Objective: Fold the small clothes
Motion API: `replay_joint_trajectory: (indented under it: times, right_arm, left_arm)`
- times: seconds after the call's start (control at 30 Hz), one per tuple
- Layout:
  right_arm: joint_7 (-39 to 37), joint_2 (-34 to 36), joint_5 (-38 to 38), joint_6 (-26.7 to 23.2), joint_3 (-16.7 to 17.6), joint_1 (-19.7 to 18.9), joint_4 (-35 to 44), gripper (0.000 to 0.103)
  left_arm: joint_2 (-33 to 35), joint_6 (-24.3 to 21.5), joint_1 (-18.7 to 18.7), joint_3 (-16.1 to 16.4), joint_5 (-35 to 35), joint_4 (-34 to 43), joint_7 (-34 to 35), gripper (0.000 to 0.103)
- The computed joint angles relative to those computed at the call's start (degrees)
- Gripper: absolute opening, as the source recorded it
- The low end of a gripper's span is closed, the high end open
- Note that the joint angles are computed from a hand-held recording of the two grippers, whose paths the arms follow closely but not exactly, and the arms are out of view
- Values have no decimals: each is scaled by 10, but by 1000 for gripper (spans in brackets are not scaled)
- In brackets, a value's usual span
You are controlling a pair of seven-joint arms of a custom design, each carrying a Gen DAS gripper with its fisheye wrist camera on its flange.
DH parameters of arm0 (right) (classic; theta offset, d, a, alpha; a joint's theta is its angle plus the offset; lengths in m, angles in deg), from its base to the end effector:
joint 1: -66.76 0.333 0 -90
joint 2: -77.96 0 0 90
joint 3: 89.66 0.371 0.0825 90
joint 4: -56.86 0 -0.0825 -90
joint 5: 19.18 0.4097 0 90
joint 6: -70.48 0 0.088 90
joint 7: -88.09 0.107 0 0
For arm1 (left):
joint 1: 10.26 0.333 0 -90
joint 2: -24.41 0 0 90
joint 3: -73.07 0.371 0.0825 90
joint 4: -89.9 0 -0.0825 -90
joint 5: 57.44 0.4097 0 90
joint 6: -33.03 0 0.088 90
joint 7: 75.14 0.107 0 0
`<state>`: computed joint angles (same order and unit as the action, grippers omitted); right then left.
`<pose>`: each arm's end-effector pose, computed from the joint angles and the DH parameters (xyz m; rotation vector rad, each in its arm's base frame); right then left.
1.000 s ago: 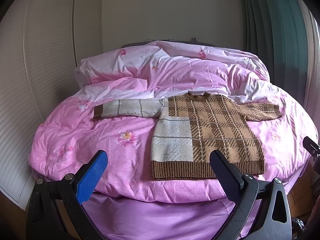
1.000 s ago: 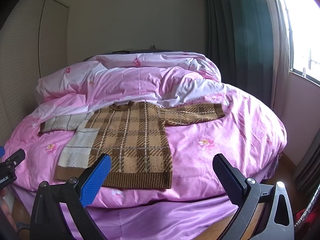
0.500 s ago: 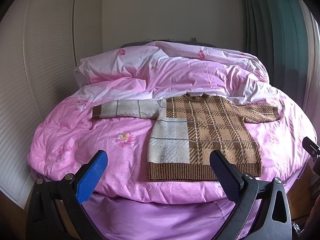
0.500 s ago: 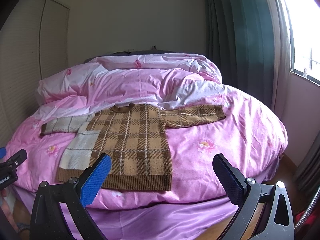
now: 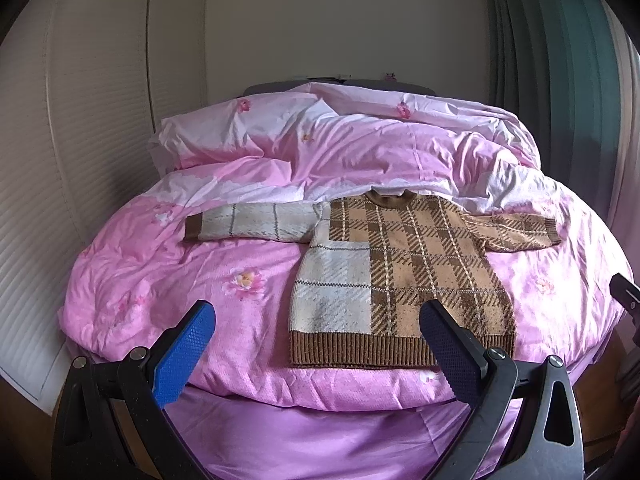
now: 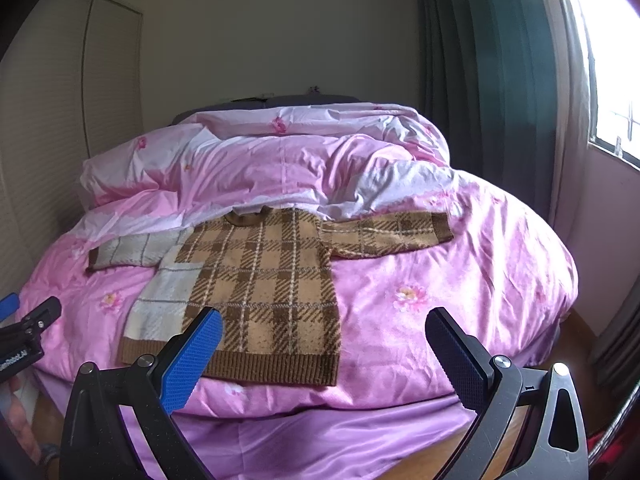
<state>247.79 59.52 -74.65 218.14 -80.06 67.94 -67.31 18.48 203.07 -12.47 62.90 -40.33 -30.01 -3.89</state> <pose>0.5002 0.1221 0.6481 -1.3259 1.9179 -1.1296 0.5697 -0.1506 0.6286 -1.5010 1.7711 -0.9335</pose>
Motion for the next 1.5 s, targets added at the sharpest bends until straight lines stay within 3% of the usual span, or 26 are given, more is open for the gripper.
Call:
replay_joint_trajectory:
  times: [0.5, 1.5]
  right_arm:
    - [-66, 11, 50, 10, -12, -2, 25, 102]
    - [-100, 38, 70, 16, -31, -11, 49, 102]
  left_arm:
    - [5, -53, -10, 5, -18, 40, 16, 103]
    - [68, -84, -29, 12, 13, 122, 11, 103]
